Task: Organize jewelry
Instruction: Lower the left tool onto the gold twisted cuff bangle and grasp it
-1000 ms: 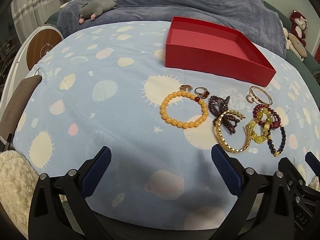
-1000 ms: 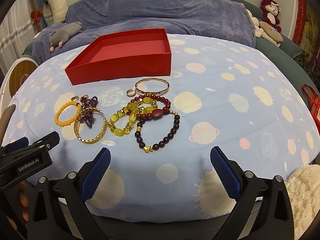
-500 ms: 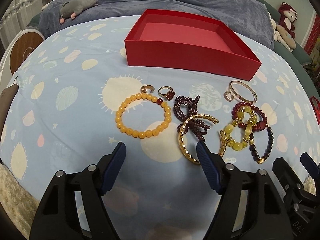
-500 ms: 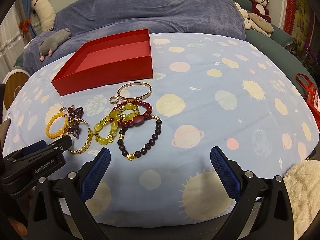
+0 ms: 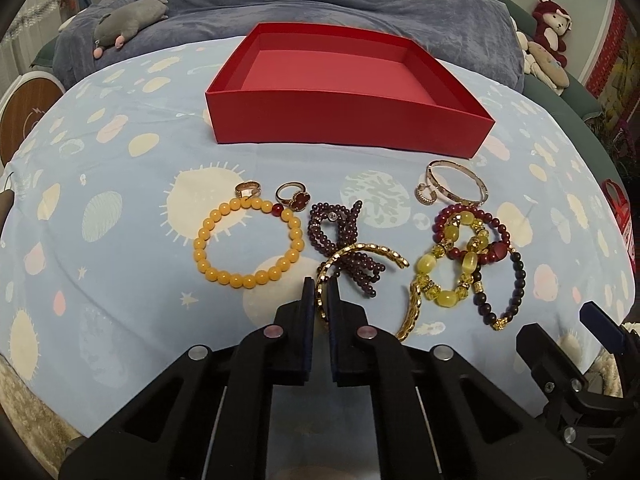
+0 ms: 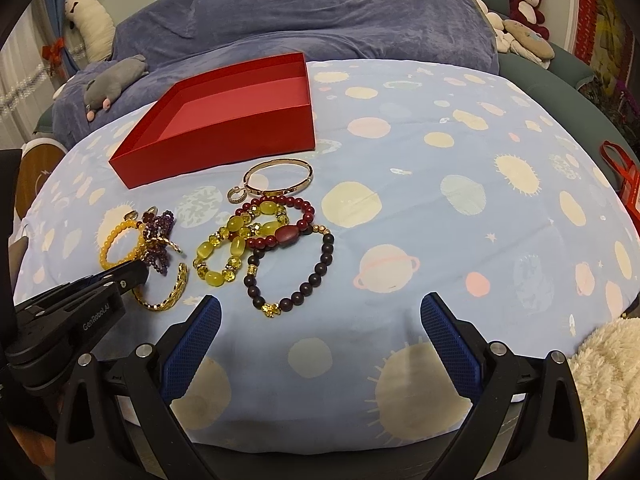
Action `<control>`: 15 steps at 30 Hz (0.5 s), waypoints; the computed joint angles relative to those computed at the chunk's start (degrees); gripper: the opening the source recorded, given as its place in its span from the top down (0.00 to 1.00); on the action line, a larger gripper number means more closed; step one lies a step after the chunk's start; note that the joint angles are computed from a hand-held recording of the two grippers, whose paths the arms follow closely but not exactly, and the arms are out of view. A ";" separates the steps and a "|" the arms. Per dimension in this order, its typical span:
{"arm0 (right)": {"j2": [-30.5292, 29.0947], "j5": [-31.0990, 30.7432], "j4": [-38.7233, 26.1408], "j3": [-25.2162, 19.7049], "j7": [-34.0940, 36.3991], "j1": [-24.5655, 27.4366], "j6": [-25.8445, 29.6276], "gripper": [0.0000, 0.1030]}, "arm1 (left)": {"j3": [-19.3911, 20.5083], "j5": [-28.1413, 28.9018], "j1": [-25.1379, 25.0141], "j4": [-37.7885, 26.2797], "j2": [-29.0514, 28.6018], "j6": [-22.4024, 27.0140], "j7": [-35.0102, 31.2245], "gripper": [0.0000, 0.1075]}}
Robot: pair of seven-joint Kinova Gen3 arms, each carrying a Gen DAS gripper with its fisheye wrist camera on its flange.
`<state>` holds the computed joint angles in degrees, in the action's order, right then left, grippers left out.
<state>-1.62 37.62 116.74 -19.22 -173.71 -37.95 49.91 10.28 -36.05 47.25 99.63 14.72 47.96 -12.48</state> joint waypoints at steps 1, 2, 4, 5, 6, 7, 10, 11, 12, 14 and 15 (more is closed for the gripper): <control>0.00 -0.08 -0.05 -0.01 0.31 -0.03 -0.10 0.07 | -0.11 -0.48 0.28 0.12 -0.29 0.17 0.47 0.95; -0.01 -0.14 -0.06 0.00 0.60 -0.04 -0.22 0.07 | -0.16 -0.99 0.48 0.47 -0.73 0.10 1.02 0.95; -0.13 -0.23 -0.07 0.06 0.85 0.01 -0.41 0.07 | -0.03 -1.78 0.54 1.22 -1.64 0.22 1.92 0.95; -0.14 -0.16 -0.12 0.05 0.99 0.05 -0.46 0.07 | 0.09 -1.96 0.39 1.67 -2.11 0.25 2.41 0.95; -0.05 -0.05 -0.25 0.03 1.18 0.06 -0.35 0.07 | 0.24 -1.92 0.14 2.06 -2.51 0.48 2.88 0.95; 0.13 -0.14 -0.50 0.07 1.47 0.09 -0.21 0.07 | 0.42 -1.82 -0.20 2.54 -2.94 0.52 3.33 0.95; 0.71 -0.40 -1.67 0.58 3.17 0.32 0.00 0.07 | 1.11 -2.34 -0.83 4.12 -4.01 0.75 4.71 0.95; 0.94 -0.12 -2.08 0.78 3.57 0.40 -0.03 0.07 | 1.32 -2.63 -1.03 4.69 -4.35 0.74 5.22 0.95; 1.24 0.23 -2.51 1.00 3.97 0.49 -0.17 0.07 | 1.53 -2.69 -1.36 5.15 -4.64 0.78 5.51 0.95; 2.08 0.40 -3.48 1.69 4.92 0.77 -0.72 0.07 | 1.90 -2.73 -2.07 6.05 -5.19 0.36 6.19 0.95; 2.49 -0.06 -3.86 2.23 5.84 1.09 -1.62 0.07 | 2.07 -2.84 -2.38 6.30 -5.36 0.24 6.40 0.95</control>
